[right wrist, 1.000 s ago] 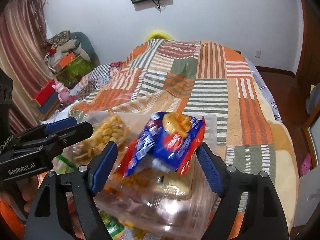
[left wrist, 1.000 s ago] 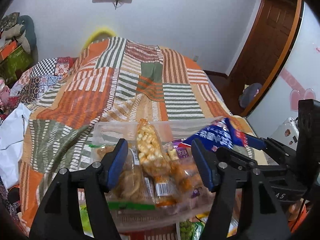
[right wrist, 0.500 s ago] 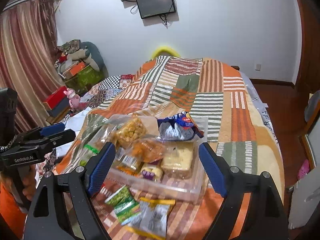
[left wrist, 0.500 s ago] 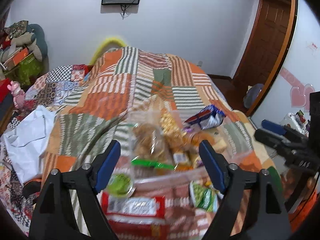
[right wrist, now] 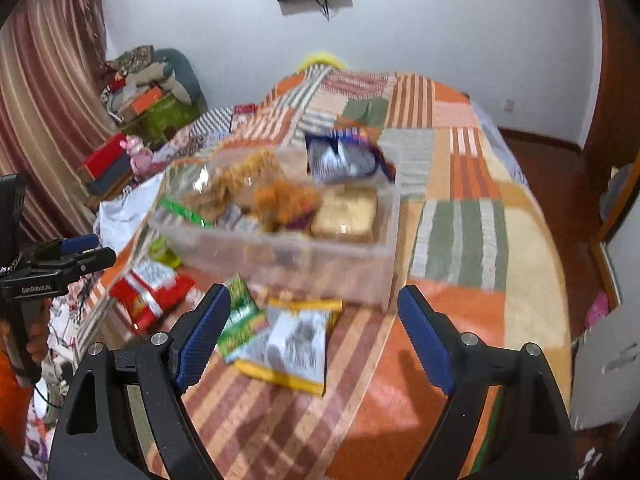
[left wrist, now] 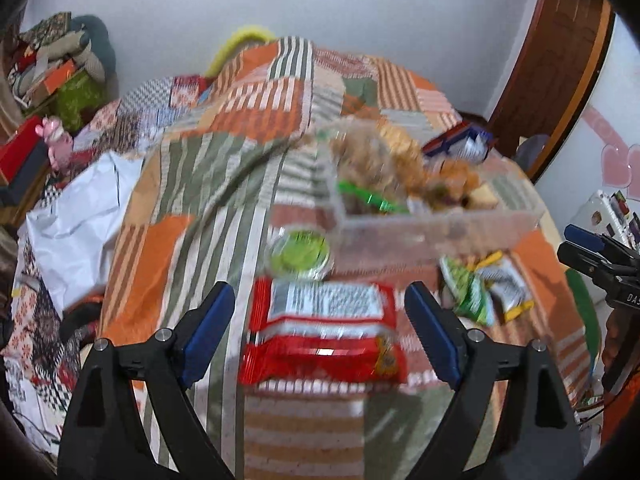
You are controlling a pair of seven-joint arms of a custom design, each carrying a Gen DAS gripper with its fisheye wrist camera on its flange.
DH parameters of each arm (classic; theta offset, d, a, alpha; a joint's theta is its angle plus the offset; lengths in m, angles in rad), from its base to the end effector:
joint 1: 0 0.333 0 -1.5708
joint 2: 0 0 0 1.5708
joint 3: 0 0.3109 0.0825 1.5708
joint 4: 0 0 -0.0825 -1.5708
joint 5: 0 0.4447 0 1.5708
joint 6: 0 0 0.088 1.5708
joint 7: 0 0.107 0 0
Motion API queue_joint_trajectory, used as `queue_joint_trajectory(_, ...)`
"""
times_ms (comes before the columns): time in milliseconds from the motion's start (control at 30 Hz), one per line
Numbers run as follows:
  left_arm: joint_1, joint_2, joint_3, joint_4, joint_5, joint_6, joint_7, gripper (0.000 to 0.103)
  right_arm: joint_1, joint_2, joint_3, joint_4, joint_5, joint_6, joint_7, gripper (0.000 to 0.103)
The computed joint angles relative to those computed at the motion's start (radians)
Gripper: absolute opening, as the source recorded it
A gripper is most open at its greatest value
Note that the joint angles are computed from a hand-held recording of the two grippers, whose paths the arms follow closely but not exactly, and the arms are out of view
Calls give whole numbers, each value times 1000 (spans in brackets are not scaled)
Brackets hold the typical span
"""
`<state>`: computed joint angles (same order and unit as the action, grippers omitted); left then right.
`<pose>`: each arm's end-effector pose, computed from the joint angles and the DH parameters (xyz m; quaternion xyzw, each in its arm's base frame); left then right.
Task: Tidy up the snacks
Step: 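Grasp the red chip bag with the left tool while the right grasps the yellow-white bag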
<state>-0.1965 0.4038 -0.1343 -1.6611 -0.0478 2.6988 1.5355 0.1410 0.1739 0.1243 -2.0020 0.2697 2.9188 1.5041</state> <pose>0.7258 -0.2343 0.4164 -0.5892 0.7439 -0.2803 0.1444 0.6647 0.1602 0.4192 -0.6835 0.6298 -0.1618 0.3317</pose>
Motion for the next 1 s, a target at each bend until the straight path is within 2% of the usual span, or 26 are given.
queue_joint_trajectory(333, -5, 67, 11, 41, 19, -79, 4, 88, -10, 35, 20, 16, 69, -79, -31, 84)
queue_joint_trajectory(467, 13, 99, -5, 66, -18, -85, 17, 93, -2, 56, 17, 40, 62, -92, -33, 83)
queue_joint_trajectory(633, 34, 138, -33, 101, -86, -106, 55, 95, 3, 80, 16, 59, 36, -110, -14, 83)
queue_joint_trajectory(933, -14, 124, -4, 44, -46, 4, 48, 95, 14, 102, 8, 79, -26, -115, 27, 83)
queue_joint_trajectory(1000, -10, 117, -8, 34, -55, 10, 42, 92, 9, 97, 13, 72, -26, -107, 27, 74)
